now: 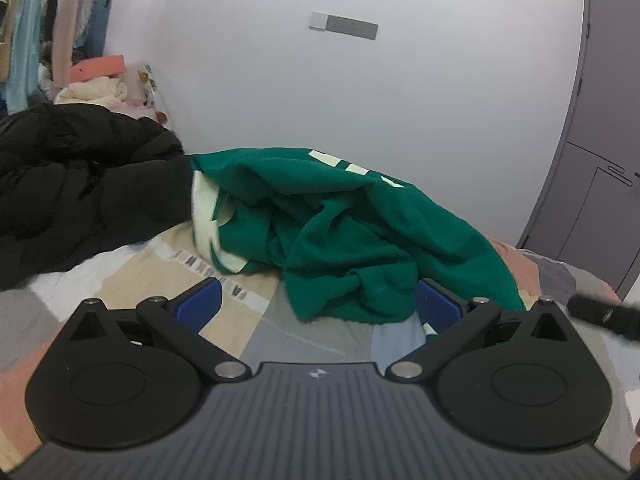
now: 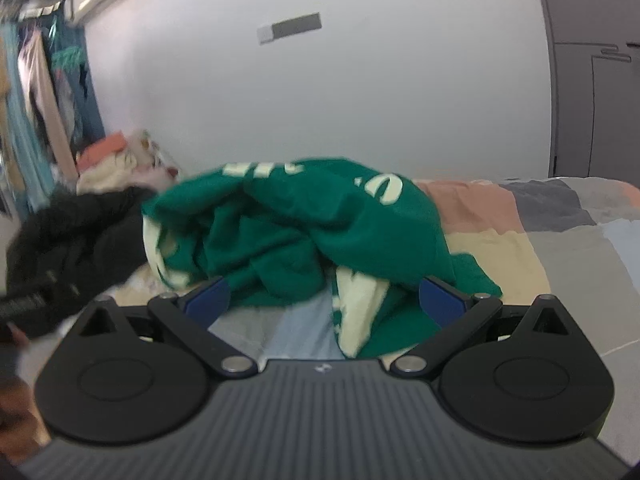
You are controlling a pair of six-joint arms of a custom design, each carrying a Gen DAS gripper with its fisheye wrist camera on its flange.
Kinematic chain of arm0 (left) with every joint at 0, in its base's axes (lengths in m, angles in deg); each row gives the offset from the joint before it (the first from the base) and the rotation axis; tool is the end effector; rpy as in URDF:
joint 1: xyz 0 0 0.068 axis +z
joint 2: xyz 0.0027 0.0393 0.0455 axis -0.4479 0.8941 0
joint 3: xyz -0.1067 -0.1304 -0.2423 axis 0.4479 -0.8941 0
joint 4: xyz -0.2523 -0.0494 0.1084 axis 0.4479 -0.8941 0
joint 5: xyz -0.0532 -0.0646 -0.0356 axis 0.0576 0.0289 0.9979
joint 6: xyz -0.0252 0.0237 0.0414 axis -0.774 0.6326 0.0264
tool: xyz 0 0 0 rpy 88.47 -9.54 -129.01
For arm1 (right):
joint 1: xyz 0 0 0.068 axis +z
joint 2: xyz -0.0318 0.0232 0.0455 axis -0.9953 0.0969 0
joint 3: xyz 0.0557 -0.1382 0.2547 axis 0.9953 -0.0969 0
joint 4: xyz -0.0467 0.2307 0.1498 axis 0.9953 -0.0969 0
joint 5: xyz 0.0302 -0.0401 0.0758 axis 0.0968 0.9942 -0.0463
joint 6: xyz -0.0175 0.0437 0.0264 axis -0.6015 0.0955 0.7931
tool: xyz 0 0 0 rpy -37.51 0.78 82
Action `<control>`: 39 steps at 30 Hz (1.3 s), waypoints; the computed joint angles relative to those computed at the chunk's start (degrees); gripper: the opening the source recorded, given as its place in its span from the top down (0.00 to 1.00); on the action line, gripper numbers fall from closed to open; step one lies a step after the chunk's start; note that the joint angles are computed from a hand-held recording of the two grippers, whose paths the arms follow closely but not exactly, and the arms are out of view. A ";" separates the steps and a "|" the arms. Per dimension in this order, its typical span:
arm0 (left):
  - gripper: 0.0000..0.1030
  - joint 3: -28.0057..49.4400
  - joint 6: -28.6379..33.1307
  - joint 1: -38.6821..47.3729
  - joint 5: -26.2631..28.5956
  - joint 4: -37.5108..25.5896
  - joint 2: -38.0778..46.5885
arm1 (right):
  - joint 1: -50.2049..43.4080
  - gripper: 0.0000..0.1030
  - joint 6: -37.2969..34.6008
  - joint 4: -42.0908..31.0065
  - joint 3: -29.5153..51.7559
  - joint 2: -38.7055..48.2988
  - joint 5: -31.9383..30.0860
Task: Fold large clothes
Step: 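Grasp the green hoodie with the left gripper while the right gripper grasps it too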
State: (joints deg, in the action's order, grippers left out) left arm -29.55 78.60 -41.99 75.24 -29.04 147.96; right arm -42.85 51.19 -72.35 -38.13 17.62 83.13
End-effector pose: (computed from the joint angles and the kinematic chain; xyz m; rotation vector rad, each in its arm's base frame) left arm 0.3536 -0.1032 0.2479 0.2865 2.0951 -0.3883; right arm 0.2387 0.1777 0.2299 0.5013 1.9822 0.0493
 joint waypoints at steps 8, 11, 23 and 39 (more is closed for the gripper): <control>0.00 20.66 -1.77 -0.41 6.22 -6.60 18.68 | -11.68 0.00 -0.80 12.65 2.07 4.09 -13.13; 0.00 27.10 -2.08 -0.62 7.03 -6.91 25.33 | -15.52 0.00 0.74 17.14 2.45 8.50 -18.51; 0.00 51.78 2.46 -0.67 3.14 -4.06 51.97 | -26.44 0.04 6.78 38.77 5.18 30.24 -38.39; 0.92 75.37 -3.60 0.49 13.72 -16.47 64.74 | -29.80 0.02 8.35 48.87 7.69 40.01 -39.27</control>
State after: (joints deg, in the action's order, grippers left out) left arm 45.82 75.00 -41.50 88.96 -45.51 212.70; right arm -72.66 59.54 -23.48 -30.44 57.63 43.86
